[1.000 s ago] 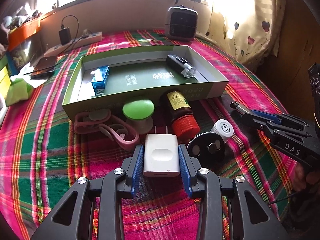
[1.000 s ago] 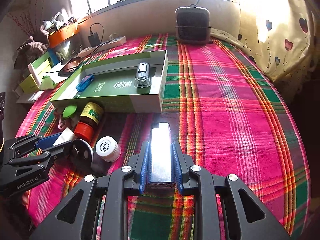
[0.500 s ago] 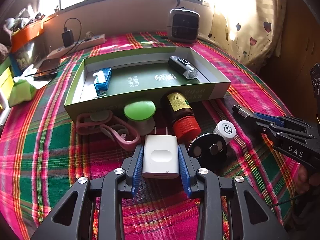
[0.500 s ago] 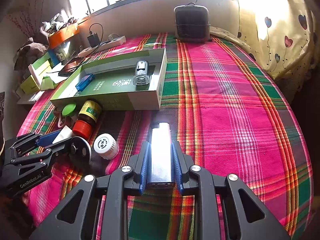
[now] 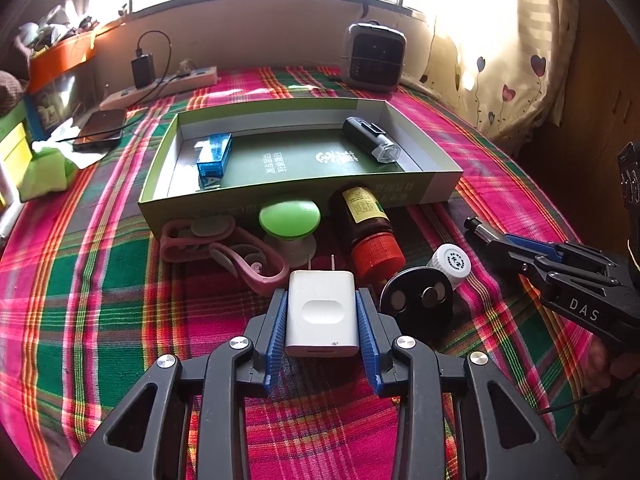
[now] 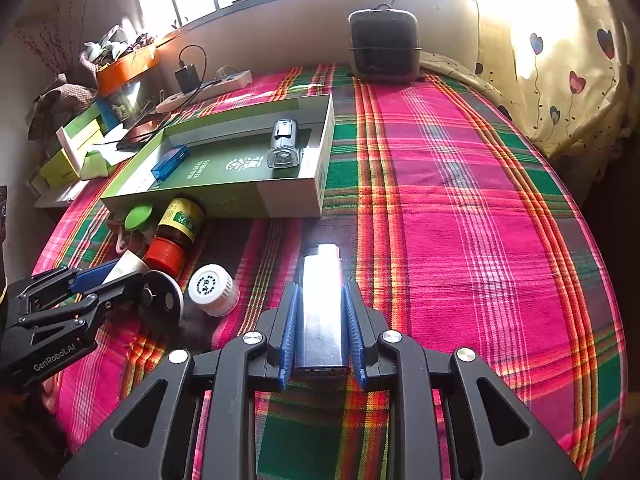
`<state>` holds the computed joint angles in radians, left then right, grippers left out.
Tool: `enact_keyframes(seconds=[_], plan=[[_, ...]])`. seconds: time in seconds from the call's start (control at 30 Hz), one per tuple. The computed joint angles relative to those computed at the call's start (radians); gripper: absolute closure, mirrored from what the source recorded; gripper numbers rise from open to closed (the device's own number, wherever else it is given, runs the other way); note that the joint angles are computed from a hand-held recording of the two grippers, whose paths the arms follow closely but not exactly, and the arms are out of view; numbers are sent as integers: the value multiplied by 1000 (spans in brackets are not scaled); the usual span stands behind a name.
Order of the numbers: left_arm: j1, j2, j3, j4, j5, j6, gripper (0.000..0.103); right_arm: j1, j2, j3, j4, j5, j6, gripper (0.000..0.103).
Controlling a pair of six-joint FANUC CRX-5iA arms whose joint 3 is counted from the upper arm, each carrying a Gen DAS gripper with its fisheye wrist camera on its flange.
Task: Organize rigid objects
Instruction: 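Carry the silver flashlight and white charger into the green box with both tools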
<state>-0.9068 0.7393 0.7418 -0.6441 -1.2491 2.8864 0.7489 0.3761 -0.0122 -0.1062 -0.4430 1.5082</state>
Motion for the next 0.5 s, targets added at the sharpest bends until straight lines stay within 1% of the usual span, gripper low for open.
enact_keyframes(seconds=[0.5], plan=[[-25, -39, -9, -55, -5, 27, 71, 18, -32, -16, 6, 26, 6, 79]])
